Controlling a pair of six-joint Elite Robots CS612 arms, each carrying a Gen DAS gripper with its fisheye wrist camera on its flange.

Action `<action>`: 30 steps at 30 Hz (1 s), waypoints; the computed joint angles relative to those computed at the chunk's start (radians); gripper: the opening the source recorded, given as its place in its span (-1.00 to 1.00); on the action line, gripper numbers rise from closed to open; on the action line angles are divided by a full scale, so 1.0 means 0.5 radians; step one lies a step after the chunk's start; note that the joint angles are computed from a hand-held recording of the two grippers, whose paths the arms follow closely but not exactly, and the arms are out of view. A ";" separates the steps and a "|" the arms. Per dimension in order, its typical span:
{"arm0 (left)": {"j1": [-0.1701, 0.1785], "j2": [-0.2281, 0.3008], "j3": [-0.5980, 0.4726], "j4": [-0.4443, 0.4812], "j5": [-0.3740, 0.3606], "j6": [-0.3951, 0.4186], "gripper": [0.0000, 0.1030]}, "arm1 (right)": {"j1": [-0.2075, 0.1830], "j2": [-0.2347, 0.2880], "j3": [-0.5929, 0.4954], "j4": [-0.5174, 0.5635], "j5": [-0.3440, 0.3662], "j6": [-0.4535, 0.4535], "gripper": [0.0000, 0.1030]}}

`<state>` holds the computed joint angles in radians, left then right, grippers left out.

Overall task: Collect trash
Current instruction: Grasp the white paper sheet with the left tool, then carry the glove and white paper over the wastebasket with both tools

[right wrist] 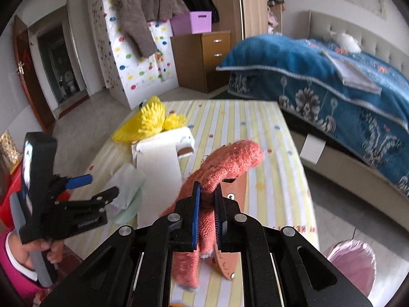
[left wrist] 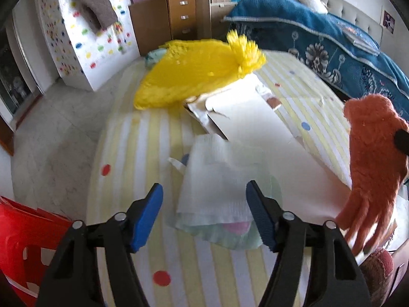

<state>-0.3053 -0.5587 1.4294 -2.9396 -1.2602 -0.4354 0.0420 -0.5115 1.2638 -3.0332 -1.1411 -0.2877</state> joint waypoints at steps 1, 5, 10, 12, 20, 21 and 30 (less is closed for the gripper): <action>0.003 0.010 -0.019 0.029 -0.028 0.006 0.23 | 0.000 0.005 -0.005 0.009 -0.001 -0.005 -0.81; -0.007 0.032 -0.051 0.049 -0.069 0.064 0.23 | 0.004 0.020 0.012 -0.011 -0.008 -0.006 -0.80; -0.011 0.050 -0.059 -0.016 -0.096 0.116 0.19 | 0.005 0.026 0.016 0.011 -0.013 -0.008 -0.81; -0.015 0.046 -0.052 -0.041 -0.097 0.153 -0.01 | 0.005 0.023 0.020 0.015 -0.013 -0.008 -0.81; -0.024 -0.034 0.087 -0.331 -0.052 0.107 -0.89 | -0.018 -0.018 0.093 -0.106 0.024 0.049 -0.81; -0.026 -0.050 0.112 -0.380 -0.044 0.093 -0.90 | -0.022 -0.021 0.102 -0.126 0.028 0.055 -0.81; -0.065 -0.195 0.319 -0.757 -0.004 0.153 -0.92 | -0.074 -0.116 0.268 -0.441 0.092 0.176 -0.81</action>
